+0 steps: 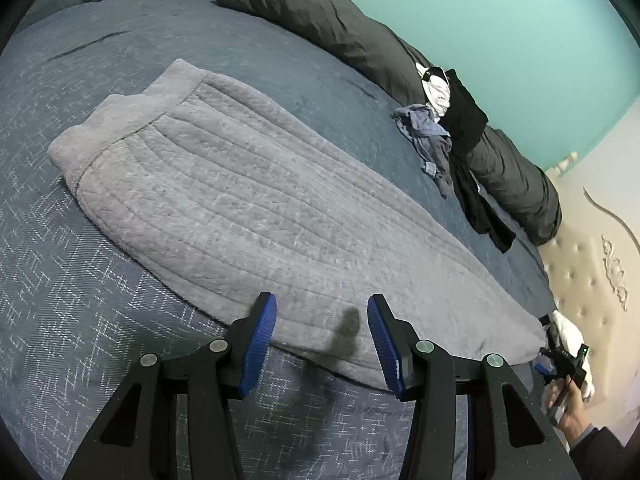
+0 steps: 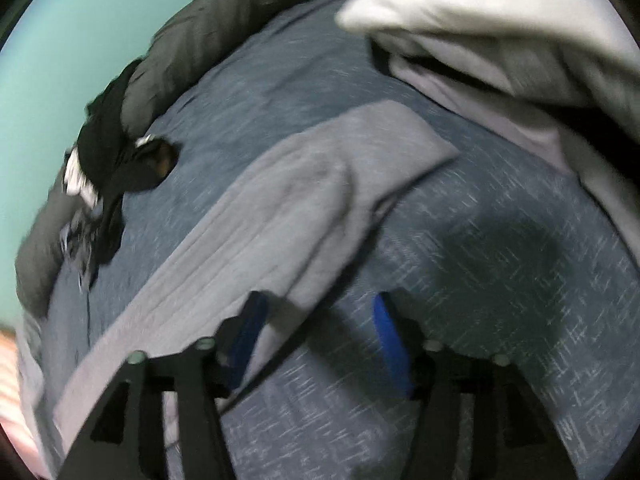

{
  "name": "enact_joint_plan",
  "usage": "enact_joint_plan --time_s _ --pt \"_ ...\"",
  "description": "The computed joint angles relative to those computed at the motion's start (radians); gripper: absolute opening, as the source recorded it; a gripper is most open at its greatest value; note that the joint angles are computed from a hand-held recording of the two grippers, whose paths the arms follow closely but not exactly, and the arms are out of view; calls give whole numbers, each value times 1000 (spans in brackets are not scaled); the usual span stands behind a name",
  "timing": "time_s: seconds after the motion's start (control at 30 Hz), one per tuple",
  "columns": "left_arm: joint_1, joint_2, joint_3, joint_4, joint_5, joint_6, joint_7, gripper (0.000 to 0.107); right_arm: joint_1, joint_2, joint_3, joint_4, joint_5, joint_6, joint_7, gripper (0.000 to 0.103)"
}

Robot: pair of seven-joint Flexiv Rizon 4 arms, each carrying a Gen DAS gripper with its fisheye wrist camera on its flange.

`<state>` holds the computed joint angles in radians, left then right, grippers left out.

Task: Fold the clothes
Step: 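Grasp the sweater strip end beside the white shirt with the right gripper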

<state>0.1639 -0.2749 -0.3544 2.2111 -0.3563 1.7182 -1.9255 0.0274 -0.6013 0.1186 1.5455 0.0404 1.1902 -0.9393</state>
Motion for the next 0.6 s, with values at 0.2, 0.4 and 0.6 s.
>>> enact_joint_plan --time_s 0.2,0.4,0.6 --pt "-38 2 43 -5 4 -8 -5 52 -19 -50 14 -52 28 33 -14 62" --pt "-63 3 72 -8 -2 -16 3 52 8 -102 -13 -116 -7 27 20 62" --pt "-66 3 73 -7 -15 -17 14 52 30 -117 -38 -140 -54 29 39 31"
